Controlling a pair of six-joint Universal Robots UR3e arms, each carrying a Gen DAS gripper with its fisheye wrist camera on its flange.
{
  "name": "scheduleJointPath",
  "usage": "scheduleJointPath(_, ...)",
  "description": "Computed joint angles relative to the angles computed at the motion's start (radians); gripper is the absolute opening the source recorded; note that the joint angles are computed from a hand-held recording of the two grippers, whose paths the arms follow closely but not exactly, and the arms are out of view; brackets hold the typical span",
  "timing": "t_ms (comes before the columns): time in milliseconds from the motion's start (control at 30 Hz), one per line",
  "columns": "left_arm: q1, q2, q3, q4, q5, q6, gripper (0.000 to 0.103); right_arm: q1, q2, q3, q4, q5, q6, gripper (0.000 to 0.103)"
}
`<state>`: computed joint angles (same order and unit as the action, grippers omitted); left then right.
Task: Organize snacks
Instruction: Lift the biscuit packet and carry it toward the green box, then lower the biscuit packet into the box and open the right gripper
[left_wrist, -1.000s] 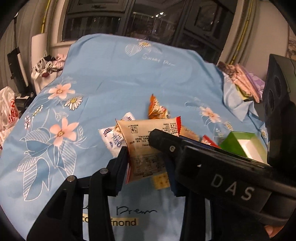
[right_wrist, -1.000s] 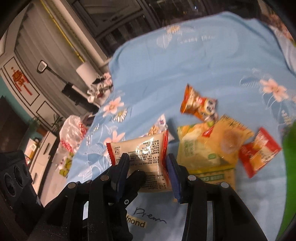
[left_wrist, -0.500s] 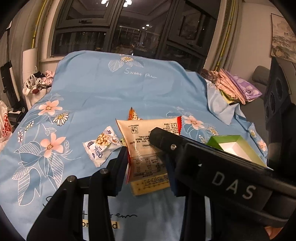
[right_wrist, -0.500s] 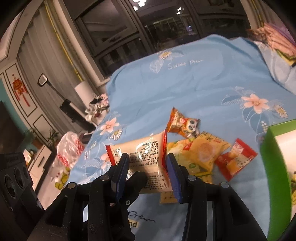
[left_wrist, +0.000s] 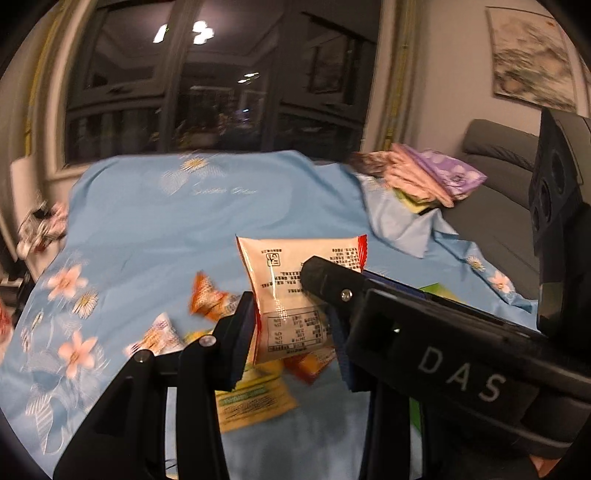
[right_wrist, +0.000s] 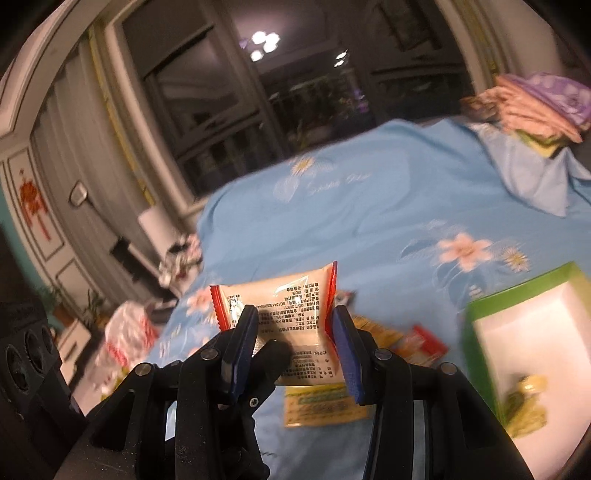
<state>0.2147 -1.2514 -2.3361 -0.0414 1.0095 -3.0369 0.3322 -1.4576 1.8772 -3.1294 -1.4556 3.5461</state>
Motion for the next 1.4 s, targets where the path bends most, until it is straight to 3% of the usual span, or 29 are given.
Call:
scheduleJointPath(300, -0.321, -0.214, 0.233, 0.034, 0.164, -0.030, 0.038, -0.220, -0.252, 0.228, -0.017, 0.047, 0.029, 0.043)
scheduleJointPath(567, -0.455, -0.375, 0.413, -0.054, 0.165, -0.014, 0.038, -0.410, -0.431, 0.350, 0.098, 0.098, 0.053, 0.042)
scheduleJointPath(1133, -0.568, -0.644, 0.748, -0.389, 0.108, 0.033, 0.037, -0.715, -0.546, 0.478, 0.328, 0.254, 0.058, 0.037)
scheduleJointPath(1400, -0.581, -0.693, 0.817, -0.507, 0.117, 0.029, 0.033, -0.741, -0.505, 0.464, 0.406, 0.261, 0.052, 0.037)
